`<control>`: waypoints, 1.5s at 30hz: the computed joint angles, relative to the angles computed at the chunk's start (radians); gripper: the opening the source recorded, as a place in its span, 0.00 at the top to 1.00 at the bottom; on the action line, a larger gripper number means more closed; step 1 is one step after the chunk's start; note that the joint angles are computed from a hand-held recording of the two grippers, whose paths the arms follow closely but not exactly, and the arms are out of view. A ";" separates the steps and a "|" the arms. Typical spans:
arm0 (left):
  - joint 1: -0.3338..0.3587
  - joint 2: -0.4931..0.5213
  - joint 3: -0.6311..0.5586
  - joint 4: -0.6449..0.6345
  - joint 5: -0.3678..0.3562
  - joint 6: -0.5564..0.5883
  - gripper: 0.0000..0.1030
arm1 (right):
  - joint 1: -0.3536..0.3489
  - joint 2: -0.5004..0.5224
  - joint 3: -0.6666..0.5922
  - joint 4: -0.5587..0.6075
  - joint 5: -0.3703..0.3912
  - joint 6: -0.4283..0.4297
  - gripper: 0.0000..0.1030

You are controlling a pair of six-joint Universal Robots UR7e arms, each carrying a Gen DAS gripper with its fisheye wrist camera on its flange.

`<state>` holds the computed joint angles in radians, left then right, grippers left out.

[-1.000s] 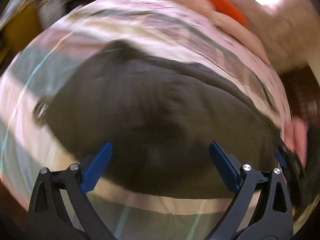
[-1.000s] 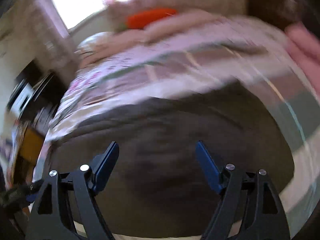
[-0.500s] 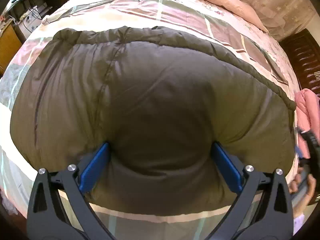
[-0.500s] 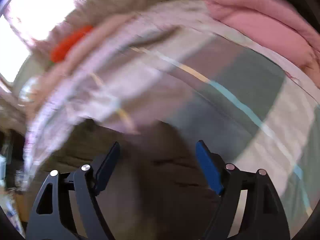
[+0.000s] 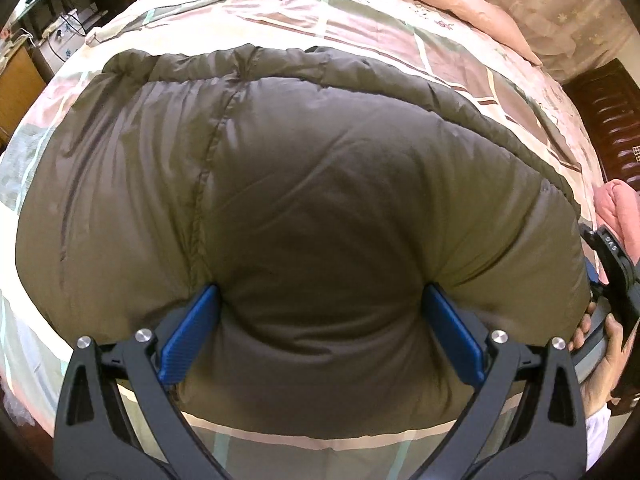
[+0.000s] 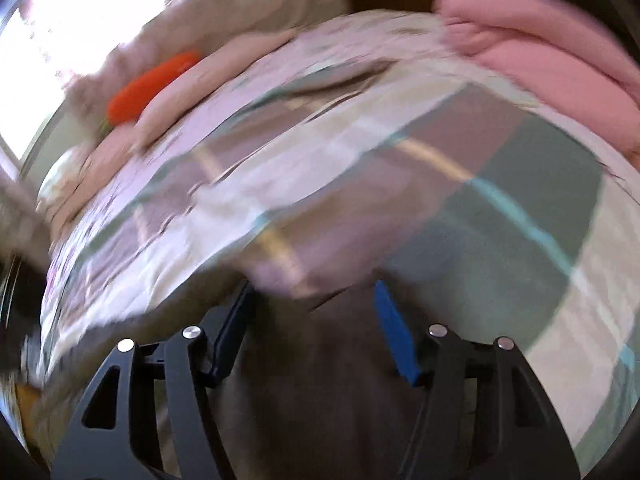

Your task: Fold large clothes

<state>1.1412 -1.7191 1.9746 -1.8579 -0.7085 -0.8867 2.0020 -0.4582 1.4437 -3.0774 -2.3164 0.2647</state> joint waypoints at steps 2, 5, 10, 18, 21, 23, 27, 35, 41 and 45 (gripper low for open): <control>0.002 -0.002 -0.003 0.003 -0.006 0.000 0.02 | 0.003 -0.035 0.036 -0.021 -0.017 0.044 0.39; 0.000 0.001 -0.008 0.016 -0.003 -0.010 0.02 | 0.013 -0.102 0.096 0.006 0.094 0.094 0.38; -0.006 0.004 -0.007 0.031 0.010 -0.041 0.02 | 0.111 -0.134 0.103 0.226 0.278 0.005 0.26; -0.042 -0.065 0.016 0.032 0.037 -0.067 0.02 | 0.124 -0.143 0.148 0.462 0.122 0.054 0.26; -0.054 -0.103 0.006 0.155 0.091 -0.158 0.02 | 0.078 -0.211 0.195 0.521 0.047 0.230 0.26; -0.055 -0.126 -0.007 0.269 0.136 -0.265 0.02 | 0.084 -0.234 0.215 0.577 -0.081 0.343 0.26; -0.050 -0.170 -0.019 0.377 0.165 -0.400 0.02 | 0.132 -0.241 0.278 0.373 -0.038 0.213 0.26; -0.057 -0.157 -0.018 0.521 0.157 -0.402 0.02 | 0.131 -0.182 0.246 0.480 0.029 0.128 0.21; -0.047 -0.212 -0.041 0.666 0.174 -0.548 0.02 | 0.141 -0.254 0.291 0.534 -0.152 0.294 0.17; -0.173 -0.249 -0.032 0.756 0.237 -0.590 0.02 | 0.202 -0.265 0.329 0.306 -0.123 0.124 0.17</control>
<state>0.9686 -1.9676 1.9425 -1.1015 -0.4716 -1.4763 2.2043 -0.7229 1.7728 -2.7715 -2.4390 0.3886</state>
